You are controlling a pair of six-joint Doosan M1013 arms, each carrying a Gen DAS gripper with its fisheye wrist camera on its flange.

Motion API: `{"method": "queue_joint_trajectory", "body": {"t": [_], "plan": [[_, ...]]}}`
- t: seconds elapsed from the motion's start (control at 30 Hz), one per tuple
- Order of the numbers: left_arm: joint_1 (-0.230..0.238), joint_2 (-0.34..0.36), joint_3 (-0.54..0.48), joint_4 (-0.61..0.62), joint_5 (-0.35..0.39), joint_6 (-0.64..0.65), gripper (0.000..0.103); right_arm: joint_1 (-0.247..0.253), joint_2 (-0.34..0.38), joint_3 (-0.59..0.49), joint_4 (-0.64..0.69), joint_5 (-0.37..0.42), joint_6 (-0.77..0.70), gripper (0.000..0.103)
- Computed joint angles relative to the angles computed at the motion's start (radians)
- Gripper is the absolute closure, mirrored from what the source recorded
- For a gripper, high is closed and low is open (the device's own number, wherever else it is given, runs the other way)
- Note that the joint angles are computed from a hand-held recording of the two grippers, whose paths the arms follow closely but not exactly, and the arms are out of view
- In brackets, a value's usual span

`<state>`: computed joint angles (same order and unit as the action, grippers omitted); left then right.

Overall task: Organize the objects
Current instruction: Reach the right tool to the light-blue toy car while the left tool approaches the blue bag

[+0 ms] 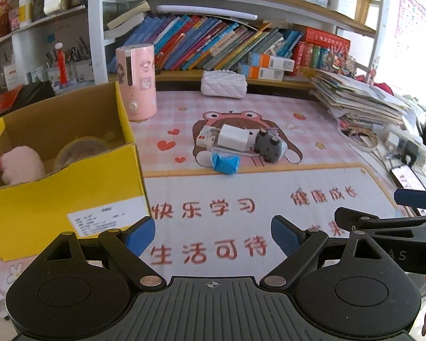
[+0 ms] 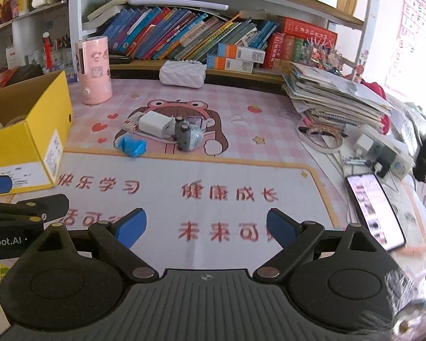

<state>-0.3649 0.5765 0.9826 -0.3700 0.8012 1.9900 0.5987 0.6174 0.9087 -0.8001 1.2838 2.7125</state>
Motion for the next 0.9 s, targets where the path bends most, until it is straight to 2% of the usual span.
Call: {"method": "queue_joint_trajectory", "body": {"t": [0.4, 0.5, 0.63, 0.83, 0.9], "plan": [[-0.040, 0.048, -0.079, 0.123, -0.006, -0.158, 0.012, -0.072, -0.018, 0.029, 0.061, -0.134, -0.105, 0.014], [-0.050, 0.053, -0.088, 0.171, -0.013, -0.194, 0.014, -0.086, -0.023, 0.038, 0.080, -0.166, -0.125, 0.020], [-0.063, 0.066, -0.107, 0.224, -0.013, -0.236, 0.015, -0.106, -0.028, 0.050, 0.113, -0.207, -0.156, 0.023], [-0.081, 0.088, -0.141, 0.286, -0.004, -0.275, 0.015, -0.135, -0.035, 0.067, 0.141, -0.271, -0.188, 0.024], [-0.086, 0.099, -0.159, 0.306, 0.015, -0.283, 0.018, -0.146, -0.035, 0.068, 0.156, -0.291, -0.208, 0.026]]}}
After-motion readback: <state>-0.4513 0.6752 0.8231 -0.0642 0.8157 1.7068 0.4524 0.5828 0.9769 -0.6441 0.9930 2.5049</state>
